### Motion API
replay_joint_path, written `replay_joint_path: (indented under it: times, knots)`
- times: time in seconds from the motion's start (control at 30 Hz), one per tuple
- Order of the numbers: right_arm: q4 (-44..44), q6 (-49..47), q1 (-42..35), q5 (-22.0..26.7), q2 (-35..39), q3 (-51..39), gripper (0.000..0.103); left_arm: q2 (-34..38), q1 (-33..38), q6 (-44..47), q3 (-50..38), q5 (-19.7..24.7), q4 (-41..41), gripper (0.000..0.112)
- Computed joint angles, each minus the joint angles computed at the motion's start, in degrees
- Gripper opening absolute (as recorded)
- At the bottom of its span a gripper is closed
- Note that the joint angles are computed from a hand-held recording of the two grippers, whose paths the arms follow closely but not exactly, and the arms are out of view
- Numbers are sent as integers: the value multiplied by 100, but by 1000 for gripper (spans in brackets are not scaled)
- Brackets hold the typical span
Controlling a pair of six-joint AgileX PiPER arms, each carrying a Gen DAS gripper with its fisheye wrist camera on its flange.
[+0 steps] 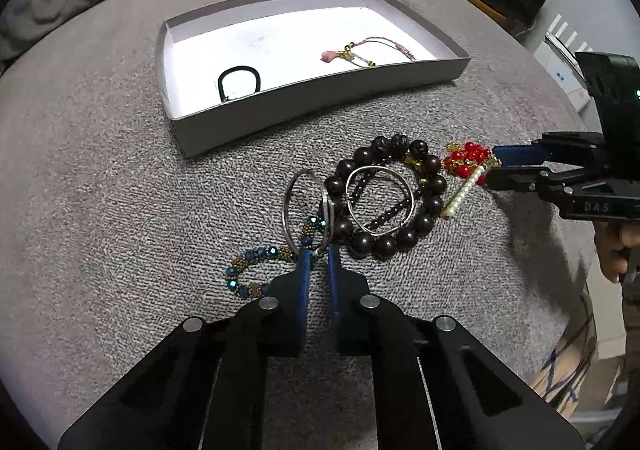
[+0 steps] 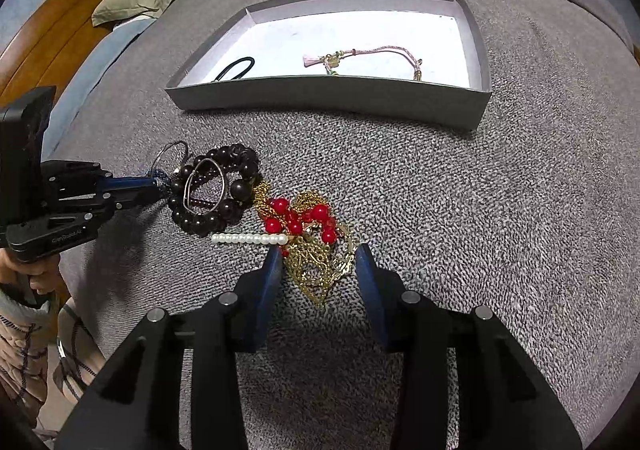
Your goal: Organize jewelry
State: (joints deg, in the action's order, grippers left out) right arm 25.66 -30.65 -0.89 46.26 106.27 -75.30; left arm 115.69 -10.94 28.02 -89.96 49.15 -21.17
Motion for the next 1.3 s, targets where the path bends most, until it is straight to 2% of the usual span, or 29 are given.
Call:
replay_joint_path:
  times: [0.5, 0.7, 0.83, 0.87, 1.03, 1.2, 1.3]
  knots:
    - [291, -210, -247, 438, -127, -12, 37, -277, 145, 367, 271, 313, -79, 8]
    - [282, -279, -306, 428, -197, 120, 36, -466, 121, 670, 580, 429, -25, 8]
    - [155, -244, -295, 427, -218, 166, 37, -564, 101, 768, 873, 354, 41, 8]
    - [109, -241, -279, 412, -239, 189, 37, -551, 105, 737, 895, 314, 46, 9]
    - [-139, -164, -180, 383, -342, 282, 37, -475, 76, 578, 850, 169, 53, 33]
    - [-380, -133, -117, 469, -403, 324, 38, -337, -39, 402, 663, 186, 127, 43]
    - [-398, -160, -111, 496, -419, 338, 38, -185, -117, 237, 498, 202, 252, 44]
